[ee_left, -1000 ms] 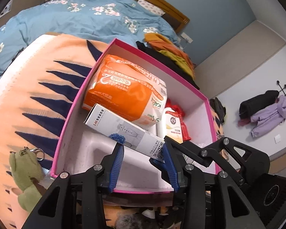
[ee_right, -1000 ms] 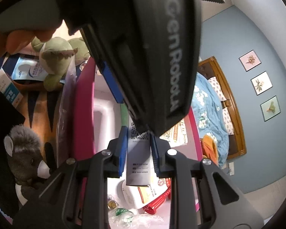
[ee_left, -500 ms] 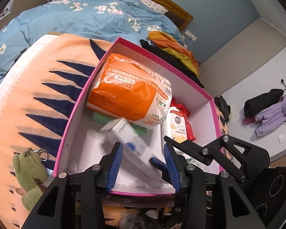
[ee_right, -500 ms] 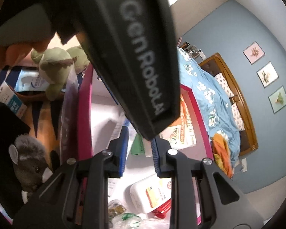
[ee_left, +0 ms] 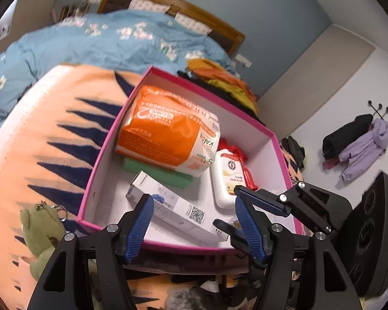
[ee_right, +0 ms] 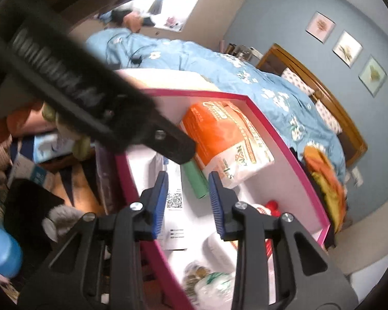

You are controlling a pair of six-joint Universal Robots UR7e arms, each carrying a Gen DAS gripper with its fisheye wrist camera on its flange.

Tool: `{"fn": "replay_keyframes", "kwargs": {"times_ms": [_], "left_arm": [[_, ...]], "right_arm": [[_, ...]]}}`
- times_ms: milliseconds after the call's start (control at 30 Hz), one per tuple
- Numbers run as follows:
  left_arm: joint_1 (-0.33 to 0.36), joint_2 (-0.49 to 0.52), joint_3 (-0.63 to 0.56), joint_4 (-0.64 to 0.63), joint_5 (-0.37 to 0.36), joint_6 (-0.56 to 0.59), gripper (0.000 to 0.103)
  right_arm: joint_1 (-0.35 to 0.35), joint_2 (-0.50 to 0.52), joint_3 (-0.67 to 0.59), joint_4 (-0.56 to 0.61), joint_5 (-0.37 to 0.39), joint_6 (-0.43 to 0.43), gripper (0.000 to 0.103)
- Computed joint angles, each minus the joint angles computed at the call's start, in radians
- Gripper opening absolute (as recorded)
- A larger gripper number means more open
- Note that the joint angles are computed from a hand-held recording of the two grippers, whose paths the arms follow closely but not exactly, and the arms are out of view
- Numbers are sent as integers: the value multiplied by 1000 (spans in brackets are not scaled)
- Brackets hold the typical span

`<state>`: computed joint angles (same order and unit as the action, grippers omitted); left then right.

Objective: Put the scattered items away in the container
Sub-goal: 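Withdraw the left gripper from the magenta box back to the items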

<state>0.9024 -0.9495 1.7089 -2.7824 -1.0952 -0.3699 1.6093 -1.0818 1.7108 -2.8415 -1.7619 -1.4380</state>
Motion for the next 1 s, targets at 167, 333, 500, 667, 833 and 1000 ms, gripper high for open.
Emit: {"fn": "replay_keyframes", "kwargs": {"times_ms": [167, 333, 500, 667, 833, 1000], "left_arm": [[-25, -27, 79, -134, 0, 39, 84], [-57, -58, 165, -240, 13, 97, 84], [-92, -86, 252, -314, 34, 154, 84], [-122, -101, 315, -341, 50, 194, 84], [-150, -105, 367, -356, 80, 212, 84], [-175, -111, 421, -403, 106, 207, 84]], "right_arm": [[7, -66, 101, -36, 59, 104, 44], [37, -180, 269, -80, 120, 191, 50], [31, -263, 368, -89, 182, 251, 50], [-24, -267, 377, -68, 222, 285, 50], [-63, -303, 409, -18, 256, 350, 50], [-95, -334, 454, -30, 286, 403, 57]]}}
